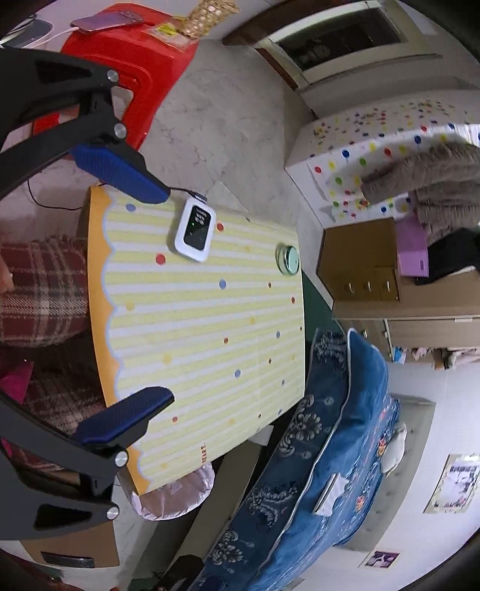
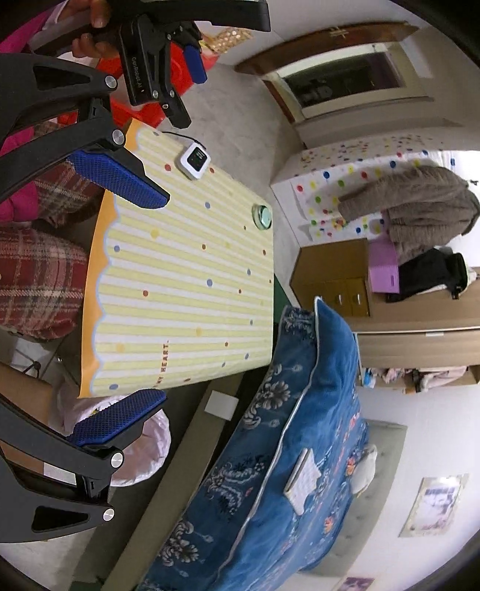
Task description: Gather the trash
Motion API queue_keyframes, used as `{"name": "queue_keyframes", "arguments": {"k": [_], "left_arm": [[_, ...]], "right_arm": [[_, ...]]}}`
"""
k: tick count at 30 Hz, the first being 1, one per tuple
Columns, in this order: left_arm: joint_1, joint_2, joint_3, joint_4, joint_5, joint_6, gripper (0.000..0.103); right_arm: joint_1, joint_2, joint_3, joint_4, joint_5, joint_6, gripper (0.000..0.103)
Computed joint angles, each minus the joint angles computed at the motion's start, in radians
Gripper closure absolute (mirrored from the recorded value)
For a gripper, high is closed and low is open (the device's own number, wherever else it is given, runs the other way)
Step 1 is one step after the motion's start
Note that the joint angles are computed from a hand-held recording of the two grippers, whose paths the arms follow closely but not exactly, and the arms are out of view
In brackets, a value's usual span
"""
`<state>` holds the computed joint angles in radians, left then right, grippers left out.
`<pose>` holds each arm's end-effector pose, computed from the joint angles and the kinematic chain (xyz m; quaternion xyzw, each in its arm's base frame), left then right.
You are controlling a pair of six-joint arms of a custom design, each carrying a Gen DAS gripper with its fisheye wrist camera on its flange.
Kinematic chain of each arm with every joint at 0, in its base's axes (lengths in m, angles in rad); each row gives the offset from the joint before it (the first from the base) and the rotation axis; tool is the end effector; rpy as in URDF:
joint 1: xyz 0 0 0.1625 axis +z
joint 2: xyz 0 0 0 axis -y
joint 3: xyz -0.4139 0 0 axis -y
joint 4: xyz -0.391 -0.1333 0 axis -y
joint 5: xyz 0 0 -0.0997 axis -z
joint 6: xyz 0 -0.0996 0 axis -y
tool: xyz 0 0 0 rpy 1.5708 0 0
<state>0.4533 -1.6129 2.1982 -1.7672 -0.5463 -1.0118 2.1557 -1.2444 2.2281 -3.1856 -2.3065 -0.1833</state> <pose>-0.2470 -0.3633 0.2743 0.1398 0.8490 -0.3390 0.3805 0.3168 -0.3580 0.2282 0.2289 -0.8642 0.3519 0.2772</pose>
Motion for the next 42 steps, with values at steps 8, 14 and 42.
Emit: {"name": "queue_keyframes", "arguments": {"k": [8, 14, 42], "left_arm": [[-0.001, -0.014, 0.001, 0.006, 0.005, -0.008, 0.007], [0.005, -0.009, 0.003, -0.008, -0.003, 0.005, 0.007], [0.013, -0.009, 0.008, -0.016, -0.002, 0.008, 0.007]], "right_arm": [[0.003, 0.013, -0.007, -0.002, -0.006, 0.003, 0.006], [-0.005, 0.014, -0.007, 0.004, -0.006, 0.013, 0.006], [-0.016, 0.018, 0.001, -0.005, 0.005, 0.009, 0.006]]}}
